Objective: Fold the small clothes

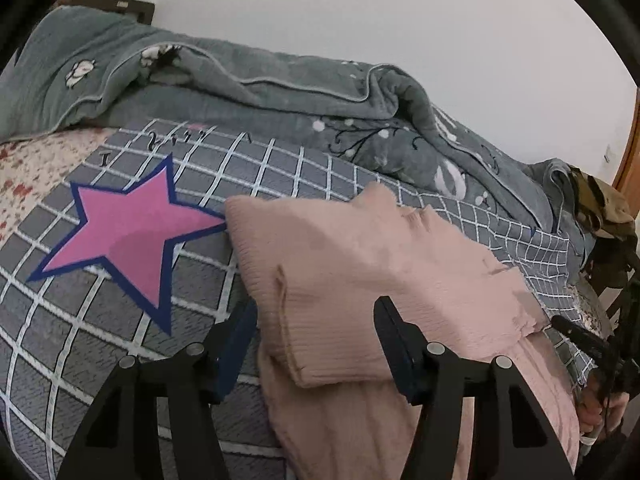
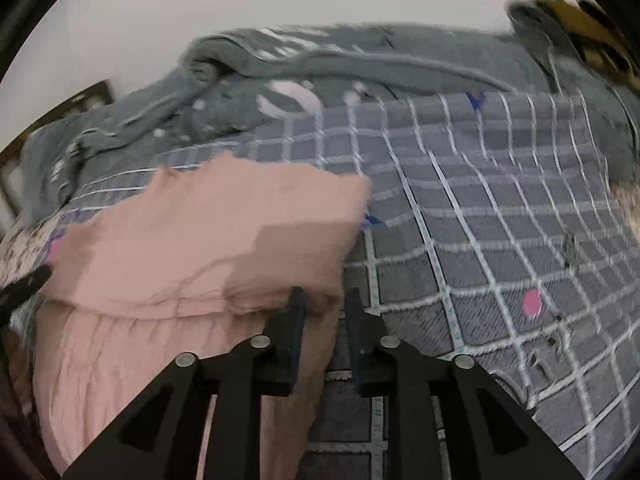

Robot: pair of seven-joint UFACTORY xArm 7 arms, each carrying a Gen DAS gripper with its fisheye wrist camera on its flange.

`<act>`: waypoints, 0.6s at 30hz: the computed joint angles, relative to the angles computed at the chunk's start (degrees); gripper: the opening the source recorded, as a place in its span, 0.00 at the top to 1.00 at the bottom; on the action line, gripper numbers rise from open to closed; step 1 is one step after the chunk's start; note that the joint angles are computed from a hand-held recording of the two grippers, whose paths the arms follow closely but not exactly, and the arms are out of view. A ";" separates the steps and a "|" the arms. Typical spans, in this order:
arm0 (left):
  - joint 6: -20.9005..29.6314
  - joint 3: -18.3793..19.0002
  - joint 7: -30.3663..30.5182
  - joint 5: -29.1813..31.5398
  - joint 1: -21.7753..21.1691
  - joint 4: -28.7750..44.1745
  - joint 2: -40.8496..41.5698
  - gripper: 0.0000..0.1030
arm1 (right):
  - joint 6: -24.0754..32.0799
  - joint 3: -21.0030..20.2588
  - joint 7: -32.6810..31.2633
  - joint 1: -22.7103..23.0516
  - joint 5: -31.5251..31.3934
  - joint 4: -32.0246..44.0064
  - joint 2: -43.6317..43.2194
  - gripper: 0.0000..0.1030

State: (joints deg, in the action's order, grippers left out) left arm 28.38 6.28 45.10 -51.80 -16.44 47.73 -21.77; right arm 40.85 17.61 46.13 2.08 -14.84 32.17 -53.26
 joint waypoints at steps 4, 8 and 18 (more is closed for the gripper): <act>-0.42 -0.48 0.03 0.35 0.02 1.18 1.66 0.49 | -4.44 -0.41 0.74 -0.47 -0.42 -1.73 -2.37 0.62; -1.81 -1.62 0.00 1.05 0.02 1.62 2.95 0.59 | -6.95 -0.27 0.05 -0.29 0.37 -1.28 0.15 0.62; -6.47 -1.87 3.28 0.24 -2.16 4.62 4.34 0.93 | -6.02 -1.21 1.33 0.07 1.32 -2.10 2.92 0.62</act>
